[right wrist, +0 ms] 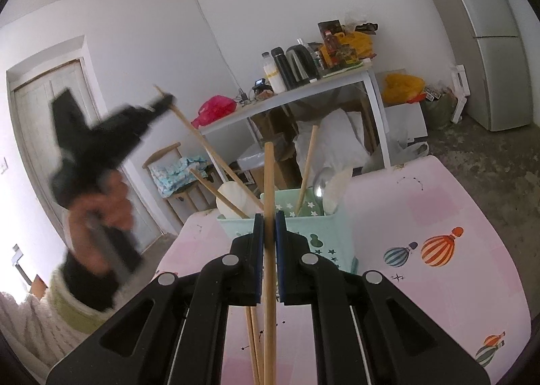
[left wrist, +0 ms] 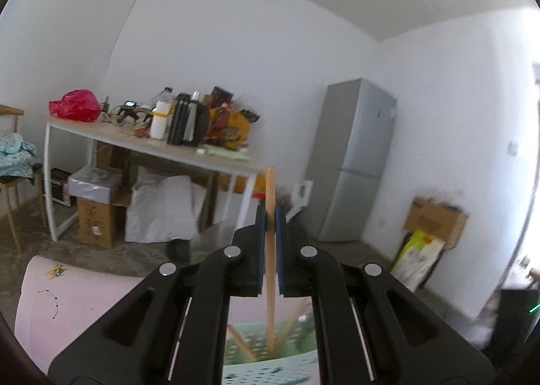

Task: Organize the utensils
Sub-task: 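Lower the left gripper's chopstick into the holder and open the left gripper, then lower the right gripper's chopstick into the holder and open the right gripper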

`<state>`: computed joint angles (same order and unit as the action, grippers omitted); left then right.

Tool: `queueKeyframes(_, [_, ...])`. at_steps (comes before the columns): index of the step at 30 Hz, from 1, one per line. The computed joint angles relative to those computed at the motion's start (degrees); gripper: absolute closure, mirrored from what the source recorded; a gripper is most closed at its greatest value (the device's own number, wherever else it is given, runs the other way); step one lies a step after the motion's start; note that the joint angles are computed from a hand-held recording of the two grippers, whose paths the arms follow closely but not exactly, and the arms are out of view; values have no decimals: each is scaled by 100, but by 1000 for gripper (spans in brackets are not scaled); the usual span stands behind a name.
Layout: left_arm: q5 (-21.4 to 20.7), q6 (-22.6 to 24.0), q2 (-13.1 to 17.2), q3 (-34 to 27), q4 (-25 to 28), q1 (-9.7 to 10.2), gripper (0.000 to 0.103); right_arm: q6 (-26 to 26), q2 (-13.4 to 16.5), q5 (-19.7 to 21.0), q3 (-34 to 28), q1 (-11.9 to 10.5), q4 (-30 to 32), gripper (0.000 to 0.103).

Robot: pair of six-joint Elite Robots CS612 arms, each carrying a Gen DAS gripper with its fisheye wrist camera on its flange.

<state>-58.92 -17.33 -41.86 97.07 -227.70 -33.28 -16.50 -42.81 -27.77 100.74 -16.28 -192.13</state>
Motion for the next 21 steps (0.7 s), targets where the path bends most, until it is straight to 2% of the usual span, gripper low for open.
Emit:
queueKeyframes(2, [49, -140, 128, -87, 371, 36, 99, -43, 4, -25, -13, 8, 51, 96])
queueKeyframes(4, [-38, -472, 181, -73, 615, 71, 99, -95, -7, -61, -1, 17, 85, 96])
queueKeyframes(6, [-68, -638, 219, 5, 497, 71, 98, -188, -27, -121, 9, 27, 151, 96])
queueKeyframes(8, [-68, -616, 216, 82, 355, 73, 88, -276, -52, -192, 14, 42, 232, 96])
queueKeyframes(10, [-10, -532, 188, 181, 169, 50, 83, -326, -74, -258, 11, 59, 286, 96])
queueKeyframes(18, [341, -105, -24, 825, -371, -219, 64, -390, -171, -403, 35, 138, 218, 96])
queueKeyframes(21, [355, -247, -65, 1075, -316, -297, 62, -695, -252, -532, 20, 204, 649, 96])
